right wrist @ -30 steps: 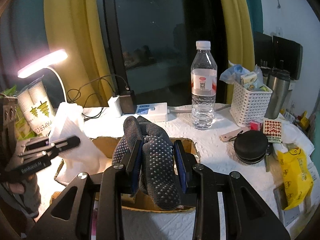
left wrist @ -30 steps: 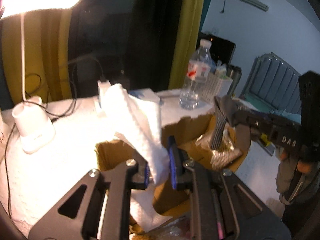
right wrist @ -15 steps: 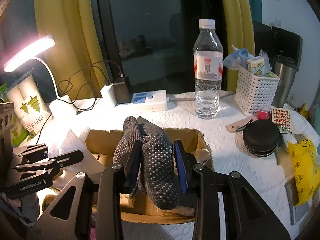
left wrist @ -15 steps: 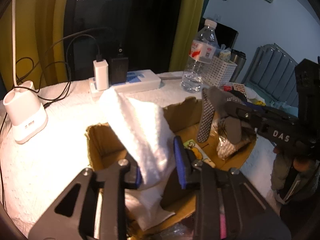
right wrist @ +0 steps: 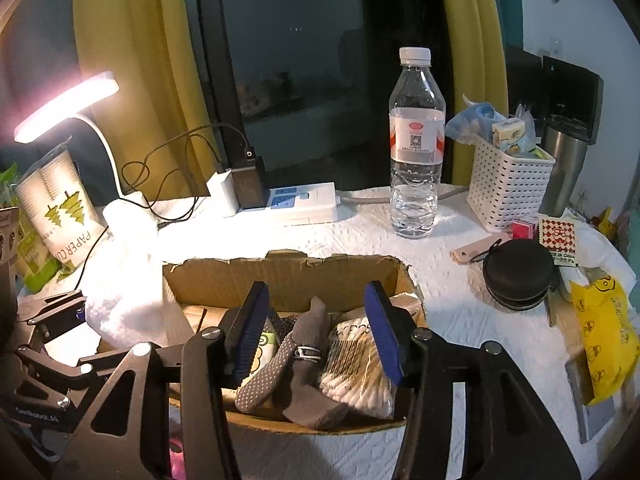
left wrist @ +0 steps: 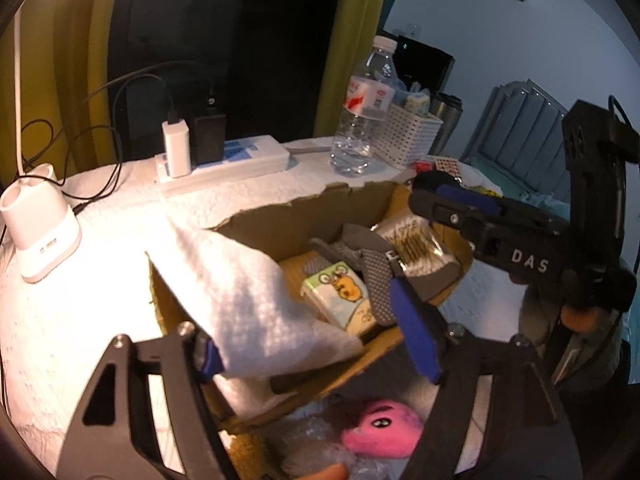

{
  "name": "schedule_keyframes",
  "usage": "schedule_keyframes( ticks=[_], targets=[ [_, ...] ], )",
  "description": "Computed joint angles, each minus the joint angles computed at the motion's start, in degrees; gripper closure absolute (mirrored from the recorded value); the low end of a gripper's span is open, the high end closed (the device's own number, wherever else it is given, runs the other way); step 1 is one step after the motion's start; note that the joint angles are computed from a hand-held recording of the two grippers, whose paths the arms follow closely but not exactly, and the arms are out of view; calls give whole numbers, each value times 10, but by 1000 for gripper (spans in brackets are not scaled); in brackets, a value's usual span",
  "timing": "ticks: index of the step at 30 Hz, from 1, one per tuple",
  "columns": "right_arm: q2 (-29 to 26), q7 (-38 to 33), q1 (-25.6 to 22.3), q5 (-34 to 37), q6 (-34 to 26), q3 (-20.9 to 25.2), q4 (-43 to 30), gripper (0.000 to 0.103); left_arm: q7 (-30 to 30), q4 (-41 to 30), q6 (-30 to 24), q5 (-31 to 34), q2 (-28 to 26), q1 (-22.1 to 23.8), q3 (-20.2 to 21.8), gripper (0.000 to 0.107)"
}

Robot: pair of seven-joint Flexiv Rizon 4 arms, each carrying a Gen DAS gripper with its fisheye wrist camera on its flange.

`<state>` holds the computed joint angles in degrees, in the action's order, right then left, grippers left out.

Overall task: Organize soft objects
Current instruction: 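Hold the white towel over the box edge with the left gripper while the right approaches it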

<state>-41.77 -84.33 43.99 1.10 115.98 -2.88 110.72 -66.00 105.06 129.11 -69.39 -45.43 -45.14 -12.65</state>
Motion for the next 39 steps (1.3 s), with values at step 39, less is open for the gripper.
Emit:
schedule_keyframes(
  ticks=[39],
  targets=[
    [51, -30, -58, -5, 92, 79, 94, 50, 170, -8, 72, -180, 19, 40, -139, 18]
  ],
)
